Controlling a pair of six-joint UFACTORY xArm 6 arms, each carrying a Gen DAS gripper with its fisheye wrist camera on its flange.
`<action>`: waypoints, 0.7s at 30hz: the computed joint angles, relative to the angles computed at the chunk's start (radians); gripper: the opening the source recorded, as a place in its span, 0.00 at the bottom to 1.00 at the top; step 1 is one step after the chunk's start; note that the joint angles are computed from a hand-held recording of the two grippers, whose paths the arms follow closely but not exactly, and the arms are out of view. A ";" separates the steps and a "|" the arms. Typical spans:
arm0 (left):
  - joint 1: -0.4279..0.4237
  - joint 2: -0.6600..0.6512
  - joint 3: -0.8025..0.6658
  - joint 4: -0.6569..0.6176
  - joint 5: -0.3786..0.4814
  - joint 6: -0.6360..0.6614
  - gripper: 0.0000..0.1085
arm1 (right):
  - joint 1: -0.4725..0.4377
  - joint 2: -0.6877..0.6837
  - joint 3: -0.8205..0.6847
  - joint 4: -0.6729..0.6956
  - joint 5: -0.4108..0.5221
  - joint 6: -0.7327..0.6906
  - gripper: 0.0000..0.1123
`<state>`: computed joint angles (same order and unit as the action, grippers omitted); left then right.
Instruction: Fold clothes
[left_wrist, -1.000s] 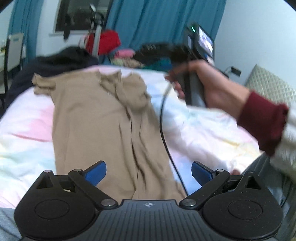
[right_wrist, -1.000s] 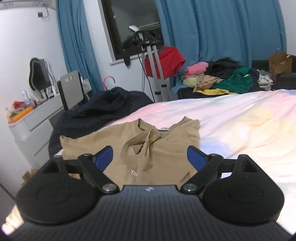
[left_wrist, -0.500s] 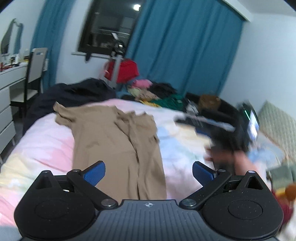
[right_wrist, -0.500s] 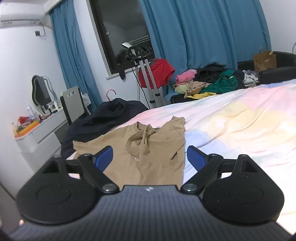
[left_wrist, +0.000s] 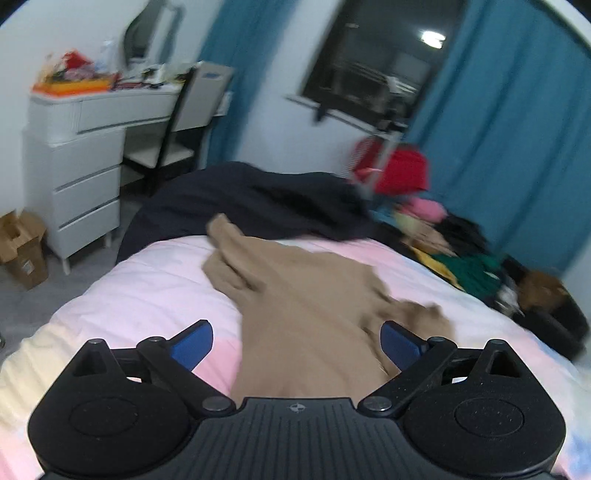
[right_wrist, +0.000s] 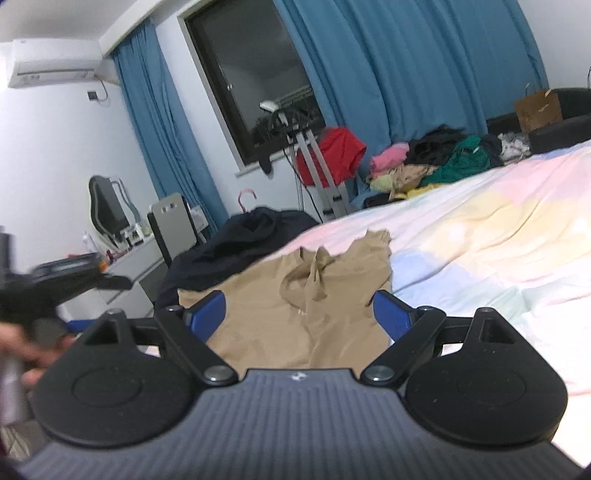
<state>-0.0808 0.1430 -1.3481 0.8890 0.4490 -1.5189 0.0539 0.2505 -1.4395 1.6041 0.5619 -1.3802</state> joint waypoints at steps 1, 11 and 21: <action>0.024 0.049 -0.035 -0.004 -0.012 -0.002 0.89 | 0.007 0.017 -0.013 -0.013 -0.005 0.011 0.79; 0.243 0.504 -0.329 -0.094 -0.340 -0.035 0.84 | 0.040 0.188 -0.161 -0.117 0.009 0.131 0.79; 0.241 0.871 -0.859 0.063 -0.158 -0.044 0.75 | 0.047 0.368 -0.362 -0.296 0.022 0.376 0.79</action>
<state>0.1604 1.0136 -2.2067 0.9525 0.2909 -1.5631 0.1007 0.6183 -1.8013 1.3079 0.5839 -1.0045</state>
